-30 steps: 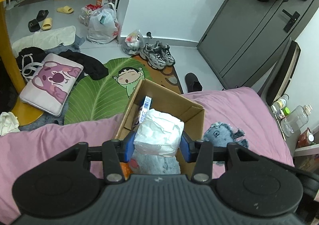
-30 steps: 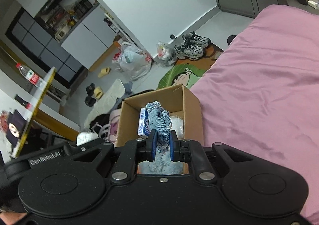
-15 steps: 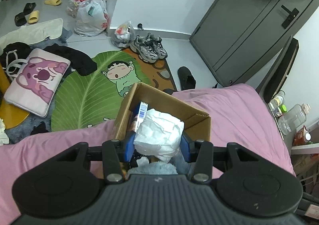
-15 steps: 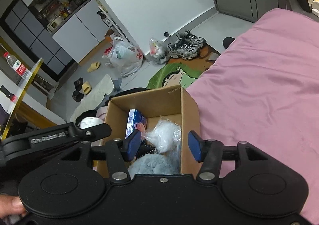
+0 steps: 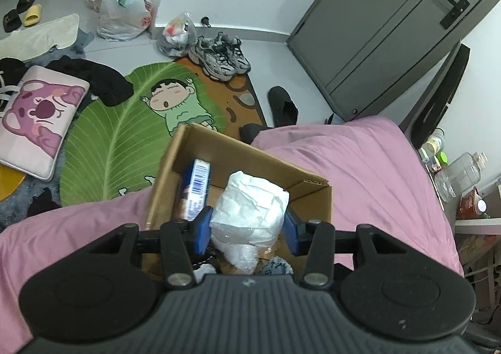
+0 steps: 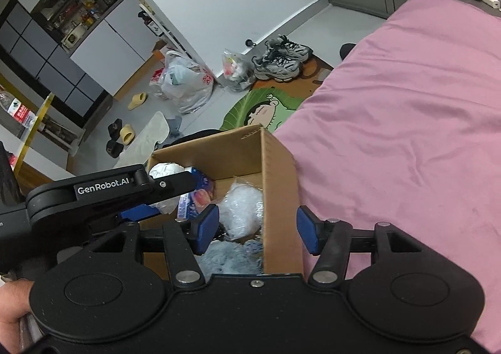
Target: Organize soft objects
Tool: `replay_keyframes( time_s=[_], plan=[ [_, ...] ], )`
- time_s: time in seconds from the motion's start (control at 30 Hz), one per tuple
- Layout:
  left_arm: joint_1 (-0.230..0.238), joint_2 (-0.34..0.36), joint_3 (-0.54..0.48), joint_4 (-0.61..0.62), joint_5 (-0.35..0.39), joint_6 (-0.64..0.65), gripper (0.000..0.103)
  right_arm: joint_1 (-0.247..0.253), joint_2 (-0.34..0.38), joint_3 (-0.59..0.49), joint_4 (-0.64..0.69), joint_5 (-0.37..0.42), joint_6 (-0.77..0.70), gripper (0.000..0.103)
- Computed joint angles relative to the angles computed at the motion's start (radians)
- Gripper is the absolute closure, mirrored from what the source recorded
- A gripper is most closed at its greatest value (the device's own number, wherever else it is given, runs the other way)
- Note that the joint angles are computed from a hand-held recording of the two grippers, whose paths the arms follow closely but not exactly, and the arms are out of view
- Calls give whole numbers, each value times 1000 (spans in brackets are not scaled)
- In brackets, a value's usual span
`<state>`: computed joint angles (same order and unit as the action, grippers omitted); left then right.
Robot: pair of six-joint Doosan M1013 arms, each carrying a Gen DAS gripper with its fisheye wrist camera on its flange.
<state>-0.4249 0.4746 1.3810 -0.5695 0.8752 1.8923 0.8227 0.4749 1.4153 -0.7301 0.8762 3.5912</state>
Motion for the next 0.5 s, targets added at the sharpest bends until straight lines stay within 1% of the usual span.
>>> replay_keyframes(
  time_s=[0.13,0.23,0.3,0.37,0.4,0.47,0.5],
  plan=[
    [-11,9,-6,4,4,-9,57,3,-3,6,-12,47,36,48],
    [-21,13,-10,10,7,-18,57,-1,-11,27,-12,50,86,48],
    [-29,11,-7,2,-3,-11,57,-2,-17,39,-15,45,109,48],
    [-34,0,9,-41,-33,49,47,-1,-21,47,-19,38,124,48],
    [-37,-3,12,-43,-41,54,44,-1,-22,52,-22,33,131,48],
    [-42,-11,18,-28,-56,36,33,0,-25,56,-32,24,141,48],
    [-41,-15,22,-37,-63,41,32,0,-25,57,-34,22,139,48]
  ],
)
